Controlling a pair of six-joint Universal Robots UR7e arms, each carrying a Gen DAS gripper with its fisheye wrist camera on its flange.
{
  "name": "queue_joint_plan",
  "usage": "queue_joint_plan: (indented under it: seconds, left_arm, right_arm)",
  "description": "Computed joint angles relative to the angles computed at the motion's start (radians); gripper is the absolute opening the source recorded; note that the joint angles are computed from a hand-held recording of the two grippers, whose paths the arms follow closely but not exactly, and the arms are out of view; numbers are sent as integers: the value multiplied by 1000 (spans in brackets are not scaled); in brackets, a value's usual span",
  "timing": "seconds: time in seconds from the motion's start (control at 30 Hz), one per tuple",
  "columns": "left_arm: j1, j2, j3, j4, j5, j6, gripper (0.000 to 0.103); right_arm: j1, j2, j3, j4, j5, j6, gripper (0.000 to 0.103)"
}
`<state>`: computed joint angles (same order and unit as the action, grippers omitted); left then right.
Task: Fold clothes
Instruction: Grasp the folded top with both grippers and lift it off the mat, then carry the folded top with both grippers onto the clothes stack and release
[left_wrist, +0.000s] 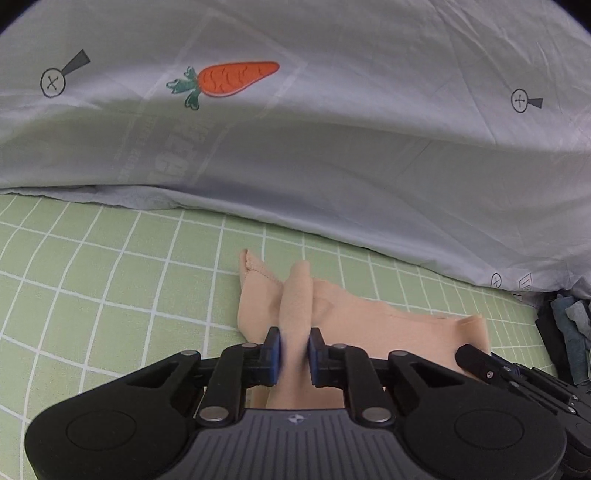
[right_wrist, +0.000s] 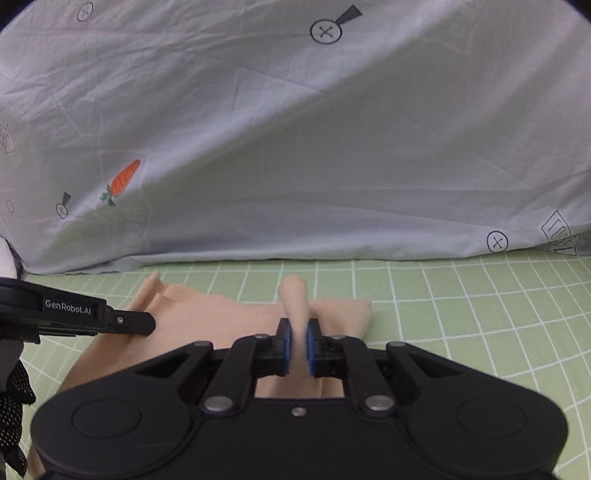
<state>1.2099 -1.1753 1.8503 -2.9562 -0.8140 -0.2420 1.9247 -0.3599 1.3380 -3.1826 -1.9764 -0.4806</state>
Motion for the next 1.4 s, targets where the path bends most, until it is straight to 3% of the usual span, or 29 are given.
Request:
queue_joint_plan:
  seconds: [0.1,0.13,0.17,0.23,0.33,0.4,0.6,0.67,0.7,0.73,0.77,0.83,0.87,0.93,1.1,1.4]
  left_arm:
    - [1,-7,6,10,11,2,26]
    - [-2,-11,7,23,24,9,36]
    - [-5,-15,9,38,36,15,49]
    - [0,-28,20,46,17,35,60]
    - [20,-49,36,46,-56,28,64]
    - [33,-49,37,48,-82,-1,66]
    - [41,-41,26,51,-126,23,68]
    - [47,-34,27,32,-152,25,66]
    - [49,-32,30,18,-165,20,66]
    - [50,-29,35,4,-177,7,56]
    - [52,-26,40,-10,-190,-6,42]
    - [33,-23,57,-30,-170,-6,36]
    - [19,-21,66,-37,-147,-1,29]
    - [-5,-25,76,-21,-116,-6,24]
    - [-79,-62,126,74,-93,-56,22]
    - [-259,-86,211,176,-106,-138,21]
  right_arm:
    - [8,19,-13,-28,-64,16,46]
    - [13,24,-17,-35,-87,20,55]
    - [14,23,-19,-22,-99,38,57]
    - [7,5,-12,37,-84,120,58]
    - [-1,-17,-3,98,-69,226,65]
    - [-4,-25,2,123,-62,250,68]
    - [-16,-33,-1,195,-23,261,65]
    - [-20,-35,1,203,5,246,58]
    - [-22,-35,2,207,18,238,46]
    - [-24,-38,4,215,37,237,34]
    - [-19,-37,6,211,33,228,31]
    - [-8,-35,9,196,16,206,22]
    - [-2,-41,19,194,7,211,22]
    - [8,-56,39,192,-12,226,20]
    - [28,-157,178,143,-40,280,20]
    - [71,-403,472,-6,-196,331,18]
